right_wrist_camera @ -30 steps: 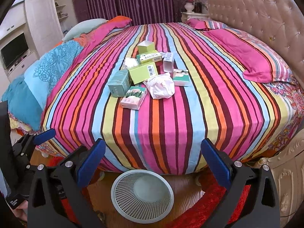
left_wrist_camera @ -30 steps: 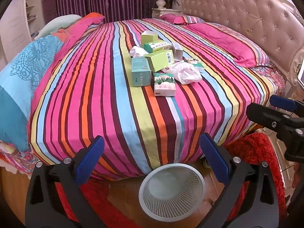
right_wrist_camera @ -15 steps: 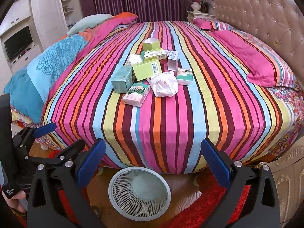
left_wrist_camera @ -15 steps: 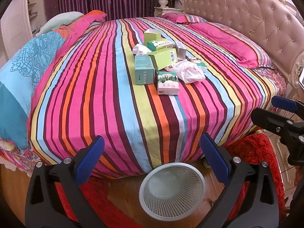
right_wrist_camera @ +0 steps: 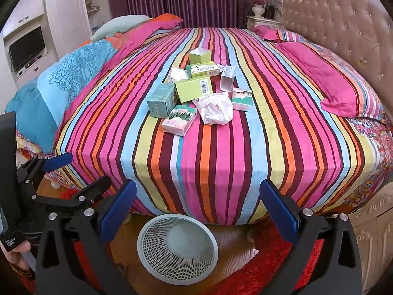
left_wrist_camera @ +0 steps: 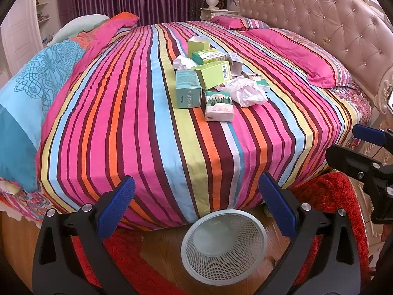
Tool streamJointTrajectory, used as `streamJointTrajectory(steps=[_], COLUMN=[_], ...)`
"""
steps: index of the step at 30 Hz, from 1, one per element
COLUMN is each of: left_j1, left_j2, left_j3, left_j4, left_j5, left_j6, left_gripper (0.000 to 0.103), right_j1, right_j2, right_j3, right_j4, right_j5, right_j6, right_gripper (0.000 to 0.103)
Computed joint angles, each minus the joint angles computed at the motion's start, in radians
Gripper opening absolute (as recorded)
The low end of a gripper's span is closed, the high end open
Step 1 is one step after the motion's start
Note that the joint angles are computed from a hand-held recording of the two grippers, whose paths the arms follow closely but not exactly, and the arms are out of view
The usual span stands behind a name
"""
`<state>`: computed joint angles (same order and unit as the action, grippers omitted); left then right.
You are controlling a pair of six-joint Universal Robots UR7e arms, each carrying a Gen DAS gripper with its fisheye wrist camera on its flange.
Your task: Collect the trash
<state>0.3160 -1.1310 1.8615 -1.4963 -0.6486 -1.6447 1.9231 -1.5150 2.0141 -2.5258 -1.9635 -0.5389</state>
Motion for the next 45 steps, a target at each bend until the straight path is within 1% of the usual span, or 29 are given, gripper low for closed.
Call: streamJointTrajectory(steps=[37,45], left_j1=[-0.001,0.0], left_j2=[0.002,-0.007], left_j3=[0.0,0.018], left_j4=[-0.006,-0.021], left_j5=[-0.006,-0.006], left_j6=[-0.001,-0.018], left_gripper=[0.097,0.097], right_j1=[0.002,-0.011], right_j2=[0.0,0.002], right_j3=[0.001,-0.003], right_j4=[-0.003,-0.003], right_j5=[-0.013,-0.016], right_j6=[0.0,-0.013], right_gripper=[0.096,0.096])
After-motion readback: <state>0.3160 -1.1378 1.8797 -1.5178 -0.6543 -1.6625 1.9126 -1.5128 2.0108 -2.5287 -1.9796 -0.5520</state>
